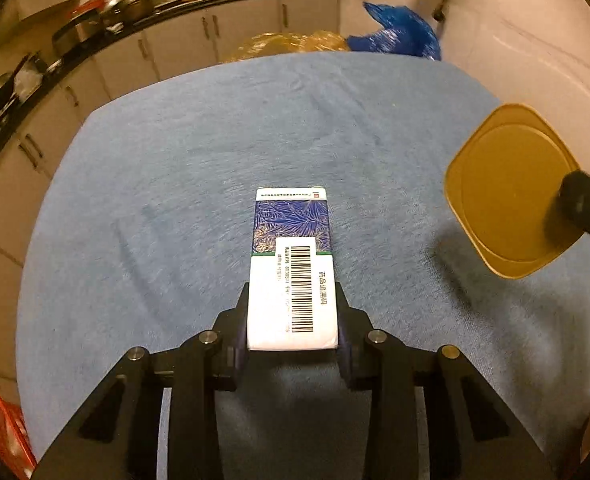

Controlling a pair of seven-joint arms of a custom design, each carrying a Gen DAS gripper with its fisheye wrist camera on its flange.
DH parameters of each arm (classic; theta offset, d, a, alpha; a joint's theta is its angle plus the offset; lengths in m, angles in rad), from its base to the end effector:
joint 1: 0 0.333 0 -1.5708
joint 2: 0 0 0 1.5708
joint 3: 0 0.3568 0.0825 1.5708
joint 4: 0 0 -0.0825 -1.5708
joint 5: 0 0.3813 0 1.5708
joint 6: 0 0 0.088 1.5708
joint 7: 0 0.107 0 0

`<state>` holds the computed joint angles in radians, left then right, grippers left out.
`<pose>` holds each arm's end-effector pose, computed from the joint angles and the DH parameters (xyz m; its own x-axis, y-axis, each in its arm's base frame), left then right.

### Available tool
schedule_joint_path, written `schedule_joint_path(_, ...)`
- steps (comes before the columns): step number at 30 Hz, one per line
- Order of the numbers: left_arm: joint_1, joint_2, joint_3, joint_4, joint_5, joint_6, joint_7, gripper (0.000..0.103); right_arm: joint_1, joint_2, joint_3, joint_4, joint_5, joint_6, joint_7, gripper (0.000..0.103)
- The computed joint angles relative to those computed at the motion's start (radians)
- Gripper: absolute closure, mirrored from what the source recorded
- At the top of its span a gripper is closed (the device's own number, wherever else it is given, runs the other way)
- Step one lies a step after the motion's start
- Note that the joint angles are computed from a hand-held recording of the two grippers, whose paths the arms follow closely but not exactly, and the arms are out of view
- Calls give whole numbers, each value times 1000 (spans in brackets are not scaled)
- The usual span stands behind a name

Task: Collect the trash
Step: 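Carry the medicine box with the left tool while the right tool carries the gold container to the basket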

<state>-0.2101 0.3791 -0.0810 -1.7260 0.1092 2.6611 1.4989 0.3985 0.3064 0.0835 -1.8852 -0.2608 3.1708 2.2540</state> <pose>0.6814 -0.1990 0.4670 -0.2761 -0.9608 -0.0260 -0.8110 0.2474 -0.5301 0.5952 0.3300 0.5057 0.2176 -0.9044 -0.3670 -0.6512 0.1456 -0.7448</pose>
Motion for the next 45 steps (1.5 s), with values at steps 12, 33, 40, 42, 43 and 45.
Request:
schedule_joint_path(12, -70, -254, 136, -329, 367, 256, -464, 70, 38, 13, -3, 21, -33, -20, -36, 70)
schedule_joint_path(33, 163, -517, -12, -570, 667, 353, -763, 70, 131, -62, -7, -49, -77, -14, -21, 70)
schedule_joint_path(40, 274, -575, -87, -626, 656, 385, -760, 70, 151, -58, 16, -14, -115, -38, -13, 70)
schedule_joint_path(42, 302, -603, -97, -652, 633, 402, -748, 70, 122, -45, 67, 7, -83, -53, -54, 70)
schedule_joint_path(43, 306, -615, -92, -665, 609, 409, -726, 70, 112, -37, 87, 19, -68, -61, -74, 70)
schedule_joint_path(45, 329, -640, -94, -690, 574, 421, -701, 70, 102, -15, 123, 52, -38, -80, -117, 70)
